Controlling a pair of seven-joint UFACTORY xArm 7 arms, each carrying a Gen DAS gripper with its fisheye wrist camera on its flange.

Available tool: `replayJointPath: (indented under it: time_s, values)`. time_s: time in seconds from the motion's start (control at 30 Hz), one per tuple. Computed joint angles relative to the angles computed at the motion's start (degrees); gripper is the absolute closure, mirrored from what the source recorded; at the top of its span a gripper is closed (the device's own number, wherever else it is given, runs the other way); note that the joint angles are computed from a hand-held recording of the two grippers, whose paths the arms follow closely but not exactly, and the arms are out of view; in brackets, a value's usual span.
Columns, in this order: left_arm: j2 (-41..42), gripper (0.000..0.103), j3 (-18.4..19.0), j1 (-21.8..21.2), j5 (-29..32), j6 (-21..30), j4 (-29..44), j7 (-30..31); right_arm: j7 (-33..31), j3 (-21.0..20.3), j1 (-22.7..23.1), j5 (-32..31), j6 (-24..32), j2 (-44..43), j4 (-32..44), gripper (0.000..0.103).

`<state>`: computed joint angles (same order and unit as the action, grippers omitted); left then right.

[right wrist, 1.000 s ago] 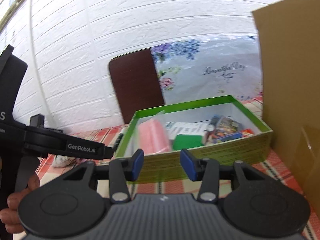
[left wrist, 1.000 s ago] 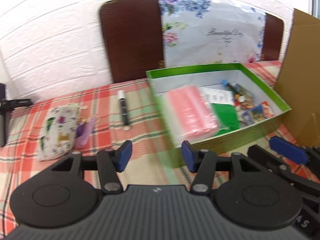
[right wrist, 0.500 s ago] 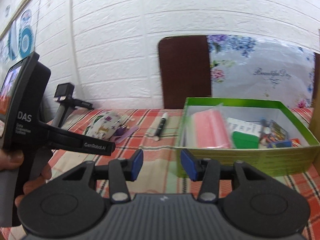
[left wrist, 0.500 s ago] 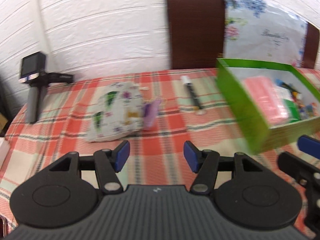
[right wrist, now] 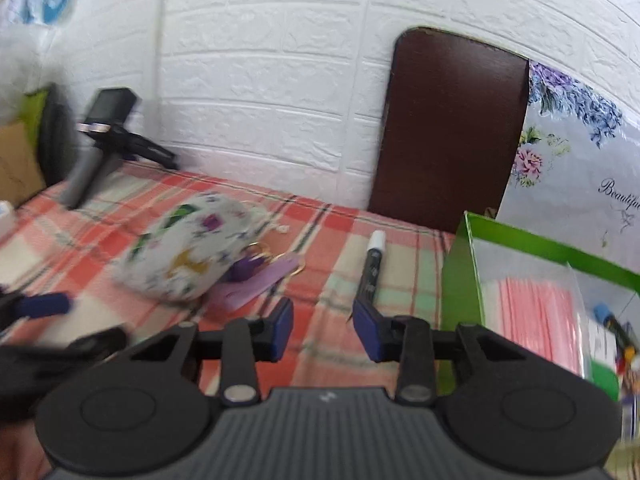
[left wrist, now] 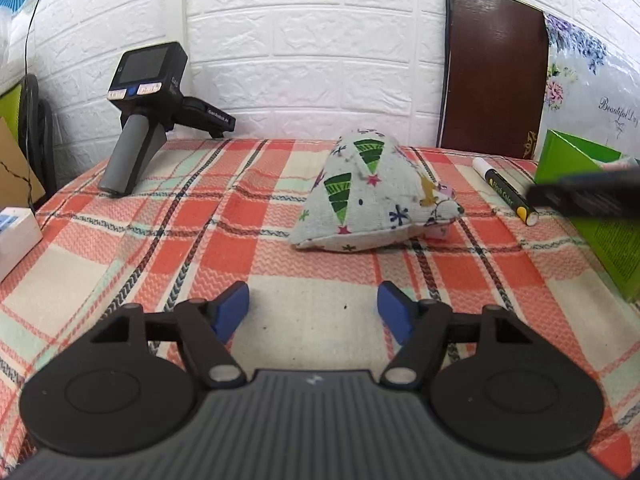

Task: Organize objects
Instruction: 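Grasp the white-capped marker with the right gripper, then close the left gripper on the white marker while the right gripper releases it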

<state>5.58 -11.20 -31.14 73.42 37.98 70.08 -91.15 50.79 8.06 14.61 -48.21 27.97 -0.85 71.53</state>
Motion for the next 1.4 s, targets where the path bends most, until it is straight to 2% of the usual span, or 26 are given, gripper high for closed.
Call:
replayJointPath:
  time_s: [0.07, 0.13, 0.17, 0.2, 0.27, 0.37, 0.47, 0.53, 0.6, 0.7, 0.83, 0.9, 1.13, 1.23, 1.33, 1.37, 1.4]
  values:
    - [-0.17, 0.031, 0.18, 0.24, 0.5, -1.11, -0.39, -0.91, 0.4, -0.51, 0.15, 0.11, 4.19, 5.36, 6.08, 0.07]
    - [-0.49, 0.03, 0.32, 0.58, 0.92, -2.28, -1.0, -2.25, -1.94, -1.63, 1.04, 4.27, 8.11, 10.01, 10.94, 0.071]
    - [-0.54, 0.03, 0.32, 0.72, 1.1, -2.6, -1.08, -2.61, -3.45, -1.17, 0.31, 6.78, 9.1, 11.69, 12.4, 0.076]
    - [-0.56, 0.03, 0.35, 0.87, 1.34, -2.95, -1.22, -2.99, -2.58, -3.1, 1.62, 6.89, 7.7, 11.88, 11.95, 0.08]
    - [-0.59, 0.03, 0.37, 1.14, 1.36, -3.55, -1.3, -3.19, -2.42, -4.26, 3.02, 6.23, 7.24, 11.48, 11.02, 0.085]
    - [-0.57, 0.029, 0.36, 1.37, 1.45, -4.02, -1.36, -3.45, -3.76, -4.2, 3.25, 8.8, 4.3, 8.02, 6.37, 0.085]
    - [-0.59, 0.028, 0.33, 1.45, 1.33, -4.11, -1.38, -3.32, -4.49, -3.07, 2.39, 12.8, 0.06, 1.37, -2.19, 0.085]
    - [-0.61, 0.025, 0.35, 1.58, 1.11, -4.59, -1.44, -3.07, -7.18, -1.68, 1.82, 16.17, -1.86, -4.02, -8.27, 0.085]
    - [-0.66, 0.023, 0.43, 1.79, 0.8, -5.44, -1.55, -2.63, -11.23, -1.32, 2.13, 22.94, -3.79, -10.43, -15.22, 0.085]
    - [-0.35, 0.019, 0.3, 1.8, -0.86, -5.39, -1.1, -0.08, -18.49, -3.14, 4.89, 34.6, -4.6, -19.23, -23.61, 0.085]
    - [0.73, 0.016, -0.33, 0.55, -6.51, -1.46, 1.2, 8.31, -21.97, -4.31, 6.33, 43.97, -5.52, -27.9, -31.52, 0.085]
    - [0.53, 0.017, -0.8, -0.16, -12.12, 0.33, 2.24, 11.82, -23.0, -4.29, 5.91, 46.73, -6.61, -30.11, -33.81, 0.085]
    - [1.19, 0.02, -3.19, -3.25, -29.48, -1.39, 7.18, 23.61, -27.5, -4.81, 5.93, 55.32, -9.74, -32.46, -37.28, 0.085]
    - [3.66, 0.02, -3.89, -4.21, -40.36, -2.29, 10.8, 31.0, -28.84, -4.99, 6.16, 57.44, -10.72, -33.45, -38.46, 0.085]
    - [7.46, 0.026, -5.56, -4.16, -51.53, -1.13, 14.7, 38.18, -29.76, -6.01, 6.88, 59.81, -12.58, -34.99, -40.35, 0.085]
    - [7.73, 0.027, -4.12, -5.83, -51.93, -1.44, 14.93, 37.9, -29.85, -6.02, 6.7, 60.12, -12.81, -35.38, -40.77, 0.085]
    - [8.36, 0.034, -3.33, -7.01, -50.96, -1.28, 15.69, 37.73, -30.54, -6.78, 7.53, 60.96, -13.64, -35.76, -41.37, 0.085]
